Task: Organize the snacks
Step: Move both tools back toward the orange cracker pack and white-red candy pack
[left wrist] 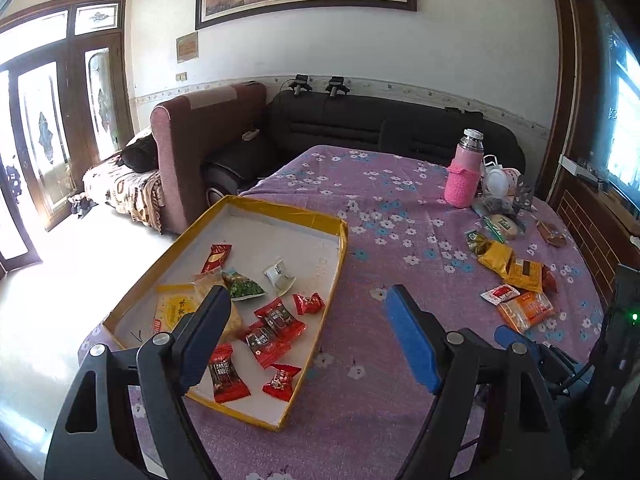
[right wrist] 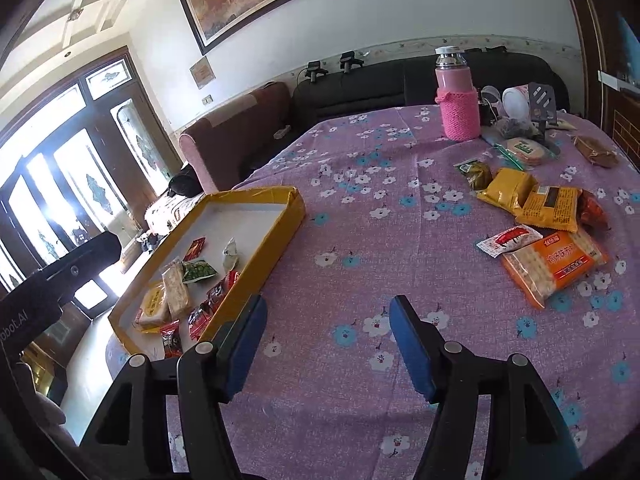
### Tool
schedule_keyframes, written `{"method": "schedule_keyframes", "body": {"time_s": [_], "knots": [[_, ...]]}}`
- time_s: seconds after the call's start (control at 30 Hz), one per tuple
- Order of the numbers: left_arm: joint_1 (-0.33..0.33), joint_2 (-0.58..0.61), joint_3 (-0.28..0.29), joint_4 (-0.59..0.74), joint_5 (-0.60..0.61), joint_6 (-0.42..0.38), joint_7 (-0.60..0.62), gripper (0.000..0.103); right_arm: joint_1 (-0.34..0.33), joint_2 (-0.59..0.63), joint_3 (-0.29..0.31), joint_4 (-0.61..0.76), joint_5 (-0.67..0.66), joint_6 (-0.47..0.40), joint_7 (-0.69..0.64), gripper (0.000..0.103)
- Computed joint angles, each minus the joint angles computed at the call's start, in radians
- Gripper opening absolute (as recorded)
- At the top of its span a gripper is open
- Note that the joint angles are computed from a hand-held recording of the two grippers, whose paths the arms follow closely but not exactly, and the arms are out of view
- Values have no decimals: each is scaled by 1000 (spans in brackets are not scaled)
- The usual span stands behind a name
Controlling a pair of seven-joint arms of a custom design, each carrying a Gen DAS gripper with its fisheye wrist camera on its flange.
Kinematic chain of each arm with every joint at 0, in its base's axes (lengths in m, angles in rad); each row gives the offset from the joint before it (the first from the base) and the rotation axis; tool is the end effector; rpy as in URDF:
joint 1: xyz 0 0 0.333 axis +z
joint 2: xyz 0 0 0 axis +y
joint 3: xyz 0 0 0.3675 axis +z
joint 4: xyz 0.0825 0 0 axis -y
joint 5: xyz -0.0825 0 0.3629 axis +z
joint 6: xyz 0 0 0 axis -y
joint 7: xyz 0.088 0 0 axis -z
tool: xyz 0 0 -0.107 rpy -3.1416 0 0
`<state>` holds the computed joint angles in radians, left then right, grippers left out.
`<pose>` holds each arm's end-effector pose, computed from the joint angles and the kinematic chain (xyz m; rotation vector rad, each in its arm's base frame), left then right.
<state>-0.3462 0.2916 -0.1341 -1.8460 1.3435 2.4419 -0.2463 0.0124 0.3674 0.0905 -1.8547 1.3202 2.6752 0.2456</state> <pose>0.5824 -0.2920 0.4628 -1.8667 1.2602 -0.7134 0.6596 0.0317 0.4159 -1.8130 1.3231 -0.2469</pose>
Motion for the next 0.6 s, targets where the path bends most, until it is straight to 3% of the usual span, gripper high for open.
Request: {"method": "schedule_keyframes", "body": {"time_s": [0.17, 0.37, 0.47, 0.53, 0.6], "knots": [[27, -11, 9, -26, 65, 124, -70, 80, -66, 45, -47, 93, -33, -42, 115, 66], [39, 46, 7, 14, 48, 226, -42, 80, -79, 196, -153, 302, -349, -11, 455, 66], [34, 72, 11, 35, -4, 263, 18, 80, -109, 285, -151, 438, -453, -136, 574, 60], [26, 73, 21, 34, -20, 273, 30, 80, -77, 342, -179, 505, -548, -111, 655, 59], [17, 65, 31, 26, -18, 274, 26, 80, -6, 416, -271, 578, -684, -69, 823, 58]]}}
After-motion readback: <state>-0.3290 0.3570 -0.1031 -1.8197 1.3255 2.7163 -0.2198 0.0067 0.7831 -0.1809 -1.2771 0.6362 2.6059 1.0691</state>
